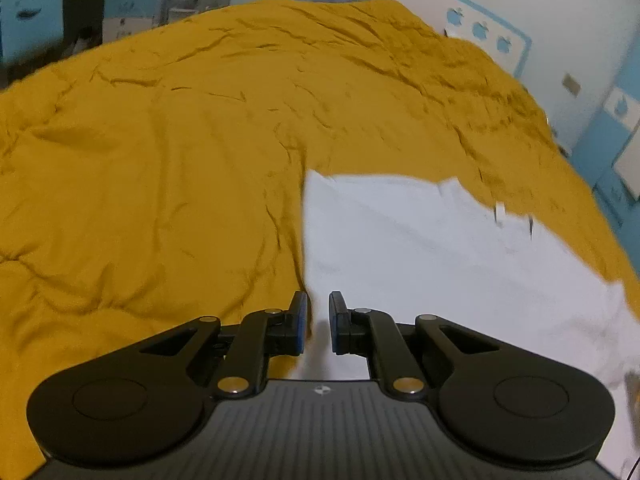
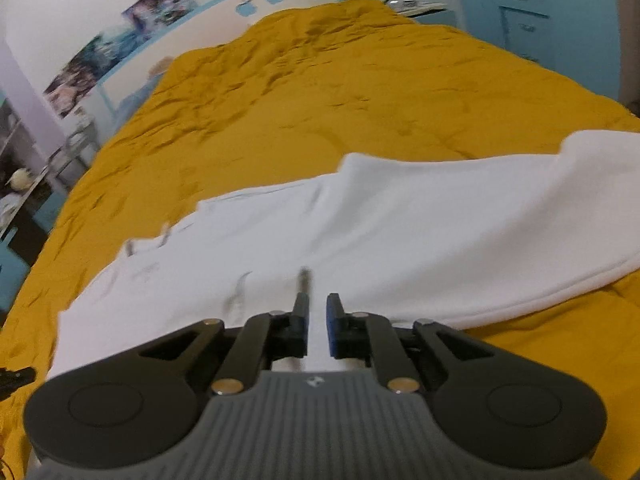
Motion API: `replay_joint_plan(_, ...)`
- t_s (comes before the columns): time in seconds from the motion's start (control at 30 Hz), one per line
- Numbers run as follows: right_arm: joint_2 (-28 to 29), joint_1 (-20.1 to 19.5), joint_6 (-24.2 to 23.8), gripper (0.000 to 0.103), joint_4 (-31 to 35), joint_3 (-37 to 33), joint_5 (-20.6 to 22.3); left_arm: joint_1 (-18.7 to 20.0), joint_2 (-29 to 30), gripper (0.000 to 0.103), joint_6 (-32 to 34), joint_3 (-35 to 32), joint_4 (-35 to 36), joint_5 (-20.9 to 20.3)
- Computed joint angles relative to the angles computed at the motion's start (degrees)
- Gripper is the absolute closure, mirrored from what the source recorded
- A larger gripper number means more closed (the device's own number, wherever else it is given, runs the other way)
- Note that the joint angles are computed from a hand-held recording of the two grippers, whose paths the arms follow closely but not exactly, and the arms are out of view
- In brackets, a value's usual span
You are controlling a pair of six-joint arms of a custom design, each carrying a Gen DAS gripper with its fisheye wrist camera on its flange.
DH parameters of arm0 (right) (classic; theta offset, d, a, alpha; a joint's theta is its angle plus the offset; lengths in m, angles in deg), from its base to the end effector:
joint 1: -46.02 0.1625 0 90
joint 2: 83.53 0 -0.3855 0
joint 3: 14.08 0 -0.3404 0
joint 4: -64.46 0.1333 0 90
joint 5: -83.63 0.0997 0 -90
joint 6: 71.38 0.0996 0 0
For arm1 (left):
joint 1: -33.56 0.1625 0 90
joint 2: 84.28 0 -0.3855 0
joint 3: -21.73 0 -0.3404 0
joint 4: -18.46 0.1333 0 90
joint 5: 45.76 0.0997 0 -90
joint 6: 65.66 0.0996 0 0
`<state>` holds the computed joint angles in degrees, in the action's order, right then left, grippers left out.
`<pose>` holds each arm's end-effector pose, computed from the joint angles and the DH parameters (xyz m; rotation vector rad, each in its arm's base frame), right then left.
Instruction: Fold small clothes
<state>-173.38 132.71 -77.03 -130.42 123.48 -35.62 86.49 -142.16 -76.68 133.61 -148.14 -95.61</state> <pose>0.0639 -0.3614 0.3329 -0.2806 -2.3110 1.2050 -0.1597 -0.5390 0.1816 0.3903 2.5073 -0.8387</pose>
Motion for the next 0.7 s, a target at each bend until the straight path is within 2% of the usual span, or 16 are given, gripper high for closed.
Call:
replay_joint_plan(0.1, 2.6, 1.2, -0.8, 0.097, 0.0, 0.0, 0.7, -2.3, -0.4, 0.092, 0.6, 2.6, 0.8, 2.9)
replay_joint_plan(0.2, 4.4, 0.3, 1.3, 0.097, 2.5, 0.2, 2.5, -3.3, -0.4, 0.092, -2.0, 2.9, 7.5, 5.5)
replay_joint_plan(0.27, 6.4, 0.4, 2.1, 0.098, 2.9, 0.1, 0.1, -2.9, -0.4, 0.091, -4.4, 2.3, 12.6, 6.2)
replay_joint_plan(0.33, 5.9, 0.6, 3.0, 0.098, 2.8, 0.7, -0.2, -3.2, -1.3, 0.091, -5.4, 3.1, 13.2, 6.0)
replay_joint_plan(0.4, 3.8, 1.7, 3.9, 0.092, 4.1, 1.4, -1.4, -4.0, -2.6, 0.090, -4.7, 4.4, 11.6, 4.8)
replay_joint_plan(0.5, -1.5, 3.5, 1.0, 0.081, 5.6, 2.5, -3.9, -5.7, -4.3, 0.084, -2.8, 6.9, 7.6, 3.9)
replay_joint_plan(0.6, -10.7, 3.6, 0.6, 0.079, 11.5, 2.8, -6.3, -6.4, -4.9, 0.078, -3.4, 7.1, 6.5, 3.2)
replay_joint_plan(0.7, -21.6, 1.2, 1.3, 0.074, 19.6, 1.8, -7.2, -6.8, -4.9, 0.072, -4.5, 7.1, 5.8, 3.1)
